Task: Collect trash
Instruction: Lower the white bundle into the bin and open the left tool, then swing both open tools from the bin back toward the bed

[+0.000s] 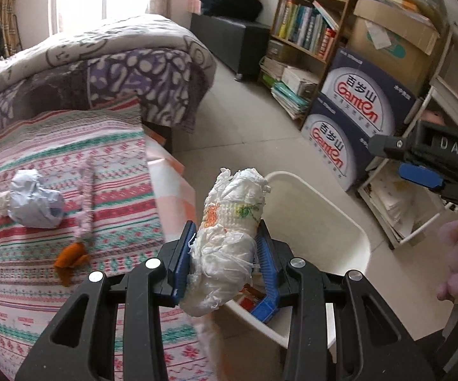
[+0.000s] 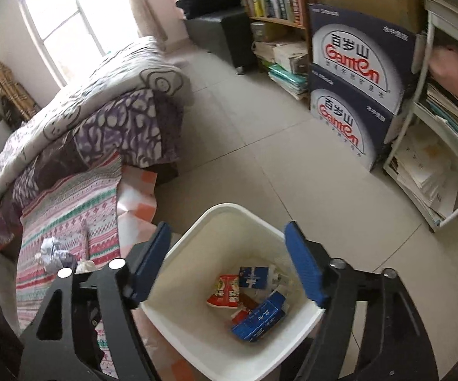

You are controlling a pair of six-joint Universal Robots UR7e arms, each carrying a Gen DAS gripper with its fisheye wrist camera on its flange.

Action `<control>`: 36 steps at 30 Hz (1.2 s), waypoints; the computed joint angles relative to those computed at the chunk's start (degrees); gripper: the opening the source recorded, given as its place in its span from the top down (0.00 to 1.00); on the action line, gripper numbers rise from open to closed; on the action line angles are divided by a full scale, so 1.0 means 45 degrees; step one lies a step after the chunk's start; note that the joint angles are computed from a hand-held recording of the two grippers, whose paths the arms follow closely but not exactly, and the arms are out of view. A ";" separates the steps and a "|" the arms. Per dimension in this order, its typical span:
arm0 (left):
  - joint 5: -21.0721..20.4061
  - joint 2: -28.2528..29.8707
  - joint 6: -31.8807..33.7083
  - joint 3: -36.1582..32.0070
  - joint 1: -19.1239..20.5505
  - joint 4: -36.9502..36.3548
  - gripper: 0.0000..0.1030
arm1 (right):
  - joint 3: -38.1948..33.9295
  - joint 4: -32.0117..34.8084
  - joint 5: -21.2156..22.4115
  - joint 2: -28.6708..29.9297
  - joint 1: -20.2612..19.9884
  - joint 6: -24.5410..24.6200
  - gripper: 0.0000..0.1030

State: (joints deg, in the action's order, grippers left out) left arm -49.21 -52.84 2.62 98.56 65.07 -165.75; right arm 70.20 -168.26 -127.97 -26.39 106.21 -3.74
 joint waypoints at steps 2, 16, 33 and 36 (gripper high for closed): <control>-0.0198 0.0083 -0.0025 -0.0063 -0.0008 0.0107 0.62 | 0.0039 -0.0061 -0.0122 -0.0052 -0.0041 0.0074 0.21; -0.0845 0.0580 0.0216 -0.0344 -0.0187 0.0234 0.29 | 0.0143 -0.0659 -0.1099 -0.0169 -0.0242 0.0299 0.08; 0.2878 0.0236 -0.1156 -0.1142 0.0928 0.3534 0.25 | -0.0811 0.1661 -0.0021 0.0536 0.0007 0.0774 0.07; 0.3366 0.0062 -0.1750 -0.1370 0.1439 0.4180 0.25 | -0.0995 0.2022 0.0172 0.0698 0.0080 0.0772 0.07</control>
State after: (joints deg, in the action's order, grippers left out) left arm -34.07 -52.56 -5.25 92.39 71.54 -146.94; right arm 65.72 -159.16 -127.20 -23.24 106.57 -0.26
